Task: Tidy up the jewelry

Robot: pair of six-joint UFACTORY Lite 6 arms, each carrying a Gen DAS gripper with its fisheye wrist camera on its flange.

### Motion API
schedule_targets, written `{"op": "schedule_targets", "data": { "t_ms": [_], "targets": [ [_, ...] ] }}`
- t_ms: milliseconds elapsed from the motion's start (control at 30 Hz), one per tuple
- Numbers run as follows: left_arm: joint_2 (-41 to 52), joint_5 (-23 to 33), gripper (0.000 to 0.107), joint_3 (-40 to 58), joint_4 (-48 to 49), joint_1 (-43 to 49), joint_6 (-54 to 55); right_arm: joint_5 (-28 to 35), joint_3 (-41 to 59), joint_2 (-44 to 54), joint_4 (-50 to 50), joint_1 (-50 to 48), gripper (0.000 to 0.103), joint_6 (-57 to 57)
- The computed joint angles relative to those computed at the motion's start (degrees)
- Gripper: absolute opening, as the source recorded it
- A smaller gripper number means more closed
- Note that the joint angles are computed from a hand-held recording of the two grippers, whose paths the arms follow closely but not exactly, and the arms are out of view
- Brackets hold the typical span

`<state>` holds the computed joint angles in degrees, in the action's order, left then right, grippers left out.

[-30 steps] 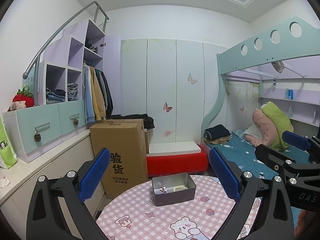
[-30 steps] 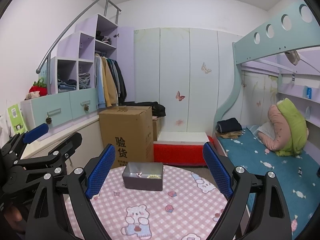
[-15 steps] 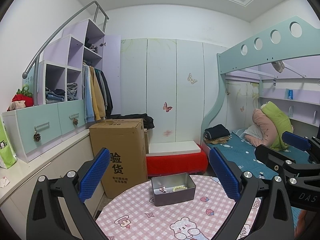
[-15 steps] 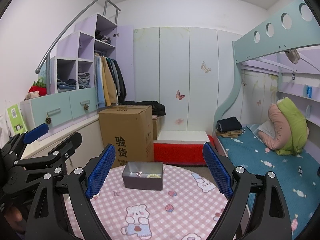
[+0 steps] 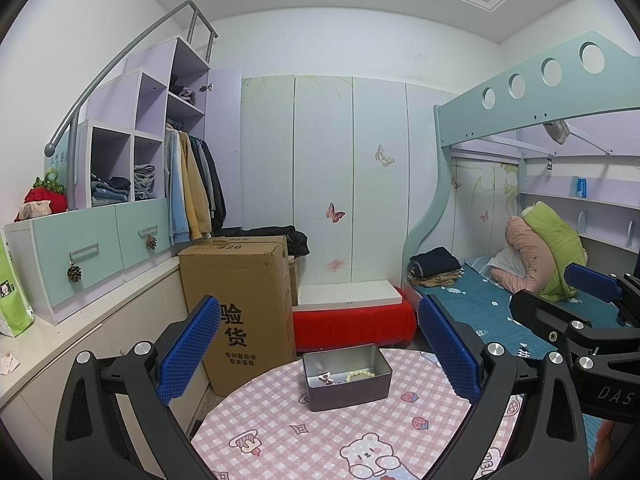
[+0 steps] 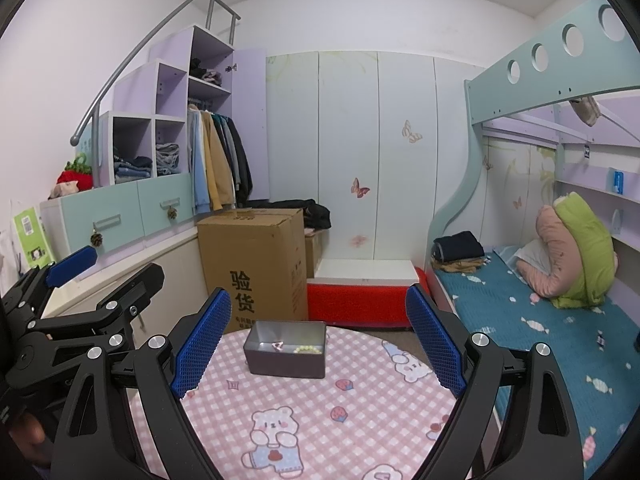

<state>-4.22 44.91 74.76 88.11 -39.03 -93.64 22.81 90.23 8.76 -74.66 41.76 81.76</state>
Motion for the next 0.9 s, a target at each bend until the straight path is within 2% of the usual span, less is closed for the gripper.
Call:
{"op": "schedule_targets", "data": {
  "t_ms": [900],
  "targets": [
    [0.3, -0.3, 0.096, -0.2, 0.0, 0.3, -0.3, -0.1, 0.3, 0.3, 1.0, -0.2, 0.086, -0.8]
  ]
}}
